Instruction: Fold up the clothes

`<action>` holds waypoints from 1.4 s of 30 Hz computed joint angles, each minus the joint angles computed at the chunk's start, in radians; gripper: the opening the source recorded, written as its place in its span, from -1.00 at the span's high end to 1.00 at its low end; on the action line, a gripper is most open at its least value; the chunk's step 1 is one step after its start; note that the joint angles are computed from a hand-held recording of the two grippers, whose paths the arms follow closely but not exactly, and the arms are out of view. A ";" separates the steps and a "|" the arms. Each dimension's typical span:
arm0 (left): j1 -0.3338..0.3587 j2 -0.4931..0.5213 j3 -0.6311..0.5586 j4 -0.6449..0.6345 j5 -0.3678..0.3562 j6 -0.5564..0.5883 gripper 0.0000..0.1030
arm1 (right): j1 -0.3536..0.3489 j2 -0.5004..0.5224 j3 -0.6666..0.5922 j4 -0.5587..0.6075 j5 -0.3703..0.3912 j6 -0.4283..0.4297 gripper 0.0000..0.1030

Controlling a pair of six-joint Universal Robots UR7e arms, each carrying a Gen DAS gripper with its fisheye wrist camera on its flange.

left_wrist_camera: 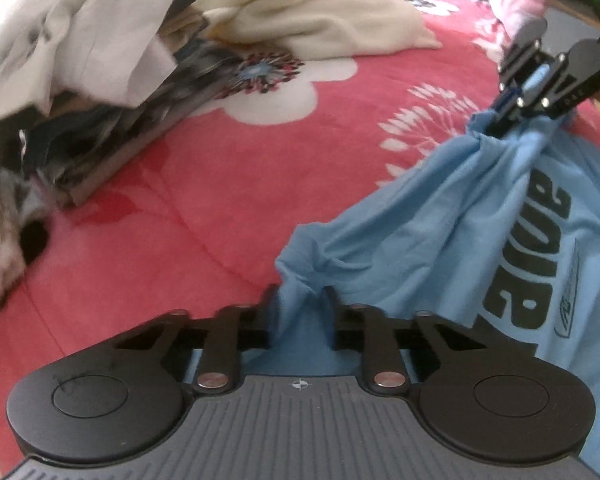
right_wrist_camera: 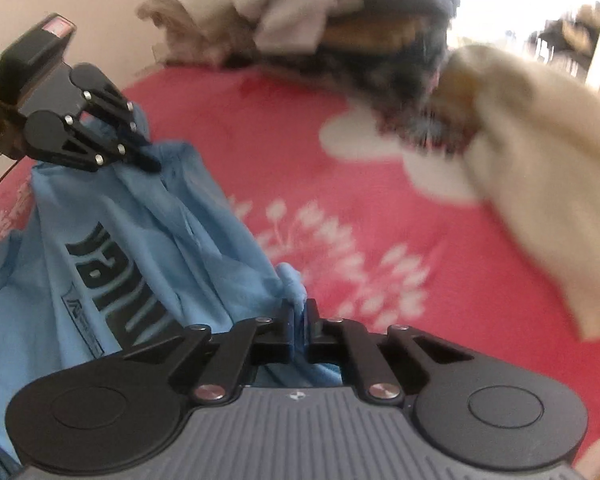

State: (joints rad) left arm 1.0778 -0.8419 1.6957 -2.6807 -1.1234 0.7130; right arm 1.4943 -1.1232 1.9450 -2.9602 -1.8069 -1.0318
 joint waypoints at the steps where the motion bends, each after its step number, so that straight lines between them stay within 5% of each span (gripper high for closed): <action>1: -0.004 -0.007 0.016 -0.022 0.000 0.007 0.91 | 0.006 -0.006 0.023 -0.067 0.012 -0.025 0.91; 8: -0.052 -0.031 0.119 -0.260 0.082 0.001 0.95 | 0.029 0.054 0.066 -0.492 0.077 -0.162 0.91; 16: -0.089 0.122 0.018 -0.588 0.237 0.121 0.95 | 0.036 0.282 -0.134 -0.706 0.032 -0.292 0.92; 24: -0.082 0.310 -0.146 -0.779 0.365 0.307 0.94 | 0.040 0.419 -0.300 -0.719 -0.004 -0.360 0.93; 29: -0.064 0.357 -0.220 -0.749 0.424 0.303 0.94 | 0.027 0.493 -0.381 -0.676 -0.028 -0.376 0.93; 39: -0.023 0.455 -0.348 -0.795 0.472 0.399 0.94 | 0.006 0.582 -0.514 -0.577 -0.073 -0.286 0.90; 41: -0.013 0.460 -0.352 -0.777 0.467 0.420 0.93 | 0.005 0.561 -0.515 -0.528 -0.075 -0.221 0.72; 42: -0.009 0.467 -0.354 -0.806 0.454 0.468 0.91 | 0.005 0.537 -0.508 -0.494 -0.069 -0.158 0.38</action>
State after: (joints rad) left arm 1.0691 -0.3752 1.3421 -3.4872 -0.6690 1.1807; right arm 1.4996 -0.5860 1.4367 -3.4538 -1.8761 -1.1900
